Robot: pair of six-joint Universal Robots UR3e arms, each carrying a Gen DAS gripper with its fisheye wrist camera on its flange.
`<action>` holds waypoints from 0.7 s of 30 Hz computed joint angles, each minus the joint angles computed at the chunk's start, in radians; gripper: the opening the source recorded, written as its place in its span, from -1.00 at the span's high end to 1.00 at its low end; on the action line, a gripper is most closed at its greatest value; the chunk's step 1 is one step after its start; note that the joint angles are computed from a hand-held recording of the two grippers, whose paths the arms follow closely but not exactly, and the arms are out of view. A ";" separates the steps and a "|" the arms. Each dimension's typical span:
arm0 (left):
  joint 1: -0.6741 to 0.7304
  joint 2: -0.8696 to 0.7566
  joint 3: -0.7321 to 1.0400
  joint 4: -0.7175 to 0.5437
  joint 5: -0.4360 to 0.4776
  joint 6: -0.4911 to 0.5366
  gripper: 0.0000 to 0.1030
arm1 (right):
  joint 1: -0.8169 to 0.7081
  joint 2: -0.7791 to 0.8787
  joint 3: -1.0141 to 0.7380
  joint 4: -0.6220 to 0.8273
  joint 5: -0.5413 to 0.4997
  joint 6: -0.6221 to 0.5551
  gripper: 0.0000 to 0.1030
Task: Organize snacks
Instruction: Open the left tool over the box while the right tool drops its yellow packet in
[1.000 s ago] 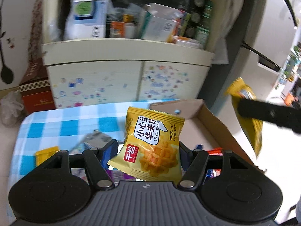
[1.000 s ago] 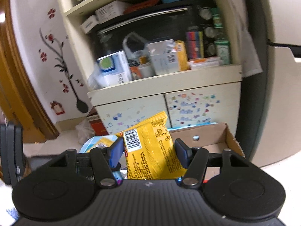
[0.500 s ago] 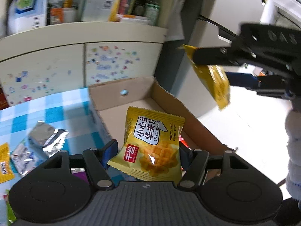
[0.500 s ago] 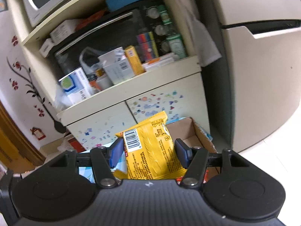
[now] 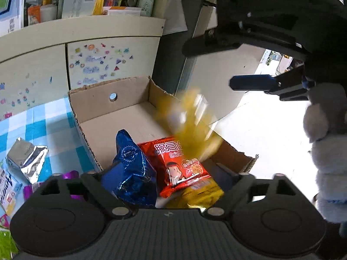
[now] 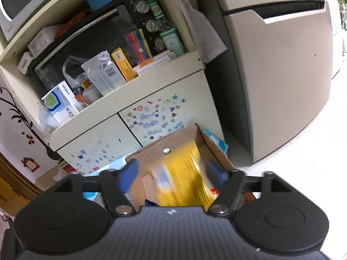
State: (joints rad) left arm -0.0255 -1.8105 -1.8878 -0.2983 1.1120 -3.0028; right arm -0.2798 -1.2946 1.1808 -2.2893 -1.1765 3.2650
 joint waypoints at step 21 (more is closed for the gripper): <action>0.193 0.278 -0.124 -0.153 -0.024 -0.013 -0.98 | 0.066 0.004 0.043 -0.124 0.015 -0.058 -0.62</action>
State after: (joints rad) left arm 0.1680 -1.5325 -2.0120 -0.4516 1.0885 -3.0156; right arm -0.2139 -1.2908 1.2241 -2.4128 -1.1615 3.2069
